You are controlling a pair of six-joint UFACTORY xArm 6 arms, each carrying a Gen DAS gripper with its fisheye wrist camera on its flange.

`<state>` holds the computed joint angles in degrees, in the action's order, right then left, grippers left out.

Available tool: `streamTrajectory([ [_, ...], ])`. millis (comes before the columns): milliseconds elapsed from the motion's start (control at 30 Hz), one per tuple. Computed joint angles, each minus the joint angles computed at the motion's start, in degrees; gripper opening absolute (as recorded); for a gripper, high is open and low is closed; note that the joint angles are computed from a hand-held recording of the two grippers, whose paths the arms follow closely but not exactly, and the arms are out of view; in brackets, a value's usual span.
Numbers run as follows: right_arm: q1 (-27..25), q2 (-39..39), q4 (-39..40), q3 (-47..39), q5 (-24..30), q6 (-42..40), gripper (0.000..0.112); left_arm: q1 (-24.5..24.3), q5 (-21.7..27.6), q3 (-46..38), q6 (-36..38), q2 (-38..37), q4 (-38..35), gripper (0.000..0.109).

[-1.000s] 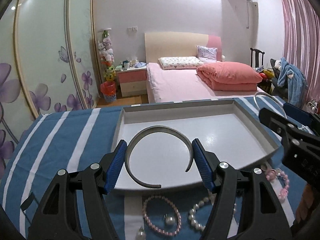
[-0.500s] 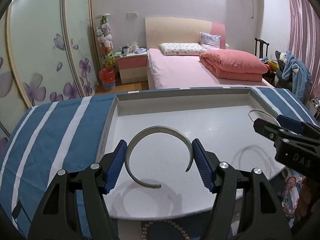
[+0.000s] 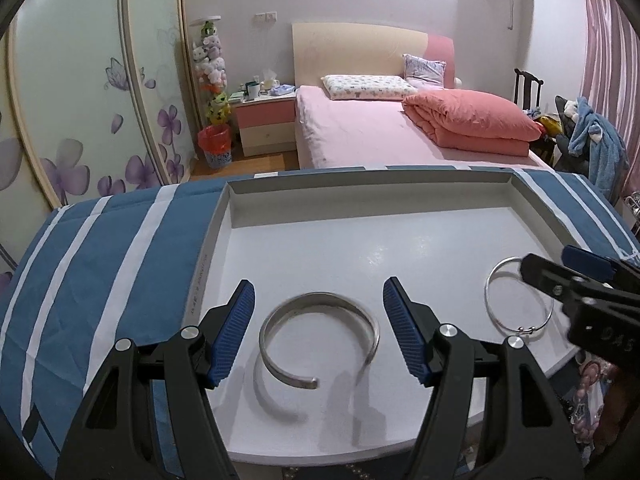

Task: Organize jewelry
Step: 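Carry the cuff and bangle into the grey tray while both tools open to release, then withdraw both open tools from the grey tray, then grasp a pearl earring with the left tool while the right tool grasps the pink bead bracelet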

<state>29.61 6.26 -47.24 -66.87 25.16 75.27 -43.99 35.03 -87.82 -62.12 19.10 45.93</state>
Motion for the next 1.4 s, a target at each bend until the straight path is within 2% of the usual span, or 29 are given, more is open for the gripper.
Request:
streamTrajectory([
  [267,0.4,-8.4,-4.6,6.1,0.6,5.4,0.072,0.7,-0.8,7.5,-6.6,-8.6,4.1,0.067],
  [500,2.5,-16.7,-7.3,12.3,3.9,8.2,0.072,-0.2,0.4,17.6,-11.4,-18.1,7.5,0.067],
  [767,4.5,-24.0,-5.0,21.0,8.7,8.0,0.07,-2.3,0.6,28.6,-12.3,-26.5,6.0,0.067],
  [900,4.9,-25.1,-1.0,24.2,9.9,5.9,0.055,-3.1,0.6,30.9,-10.8,-27.8,4.1,0.068],
  [1067,5.1,-23.0,2.9,25.0,10.6,2.6,0.043,-4.5,0.6,31.9,-9.0,-27.5,2.7,0.068],
  [1233,6.5,-21.3,1.0,24.0,13.4,3.4,0.033,-5.2,0.6,32.0,-8.3,-27.1,1.8,0.068],
  [1300,6.9,-21.1,0.2,23.9,13.3,3.4,0.016,-5.5,0.5,32.1,-8.2,-26.9,1.4,0.068],
  [1400,7.9,-20.6,-0.7,23.1,15.0,3.3,0.014,-5.7,0.4,31.7,-7.1,-26.1,0.3,0.068],
])
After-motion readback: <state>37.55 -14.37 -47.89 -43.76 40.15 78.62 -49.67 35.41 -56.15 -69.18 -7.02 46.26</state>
